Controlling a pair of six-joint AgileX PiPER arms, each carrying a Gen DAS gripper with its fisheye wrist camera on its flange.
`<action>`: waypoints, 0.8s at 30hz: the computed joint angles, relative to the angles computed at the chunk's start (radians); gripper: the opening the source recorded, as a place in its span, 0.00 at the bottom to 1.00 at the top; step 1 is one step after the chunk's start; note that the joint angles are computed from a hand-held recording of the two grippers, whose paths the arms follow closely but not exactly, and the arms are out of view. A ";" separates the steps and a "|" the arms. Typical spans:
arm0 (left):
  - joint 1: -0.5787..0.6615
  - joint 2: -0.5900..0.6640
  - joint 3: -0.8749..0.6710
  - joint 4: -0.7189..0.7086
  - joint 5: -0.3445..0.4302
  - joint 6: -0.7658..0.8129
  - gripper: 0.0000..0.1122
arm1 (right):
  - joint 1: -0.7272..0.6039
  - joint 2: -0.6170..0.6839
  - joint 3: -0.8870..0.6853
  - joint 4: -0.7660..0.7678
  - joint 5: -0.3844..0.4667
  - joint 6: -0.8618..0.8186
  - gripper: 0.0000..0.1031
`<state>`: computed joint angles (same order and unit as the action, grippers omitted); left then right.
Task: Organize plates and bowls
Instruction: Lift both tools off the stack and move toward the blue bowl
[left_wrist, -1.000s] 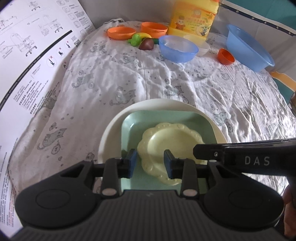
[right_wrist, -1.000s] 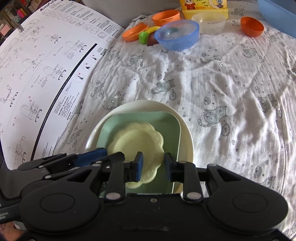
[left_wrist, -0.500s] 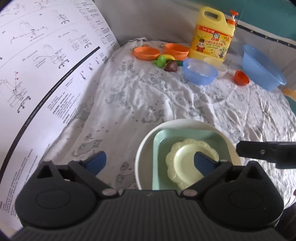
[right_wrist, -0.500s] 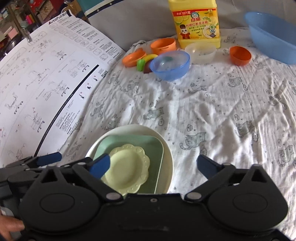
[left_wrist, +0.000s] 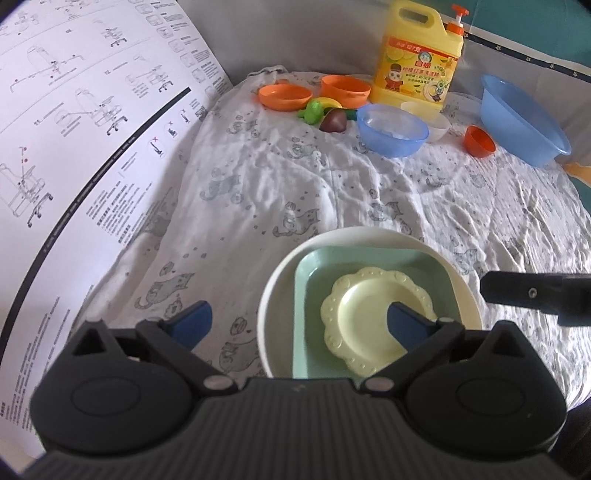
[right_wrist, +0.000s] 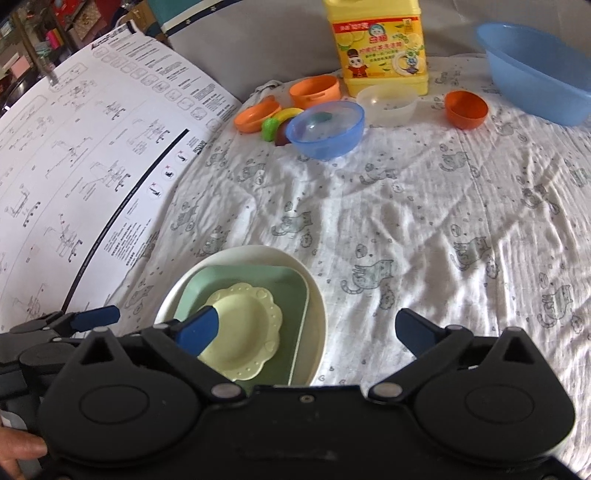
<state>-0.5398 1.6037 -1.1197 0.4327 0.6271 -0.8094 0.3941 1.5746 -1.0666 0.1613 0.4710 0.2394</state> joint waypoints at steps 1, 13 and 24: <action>0.002 0.008 -0.015 -0.007 0.004 0.007 0.92 | -0.003 0.001 -0.001 -0.006 0.000 0.007 1.00; 0.034 0.121 -0.207 -0.084 0.040 0.098 0.92 | -0.084 0.033 -0.095 -0.034 0.072 0.016 1.00; 0.092 0.353 -0.592 -0.161 0.113 0.246 0.92 | -0.163 0.210 -0.389 -0.056 0.185 0.033 1.00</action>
<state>-0.4476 1.9568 -1.7113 0.2719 0.7401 -0.5635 0.2314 1.7842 -1.4560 0.1051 0.6557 0.2725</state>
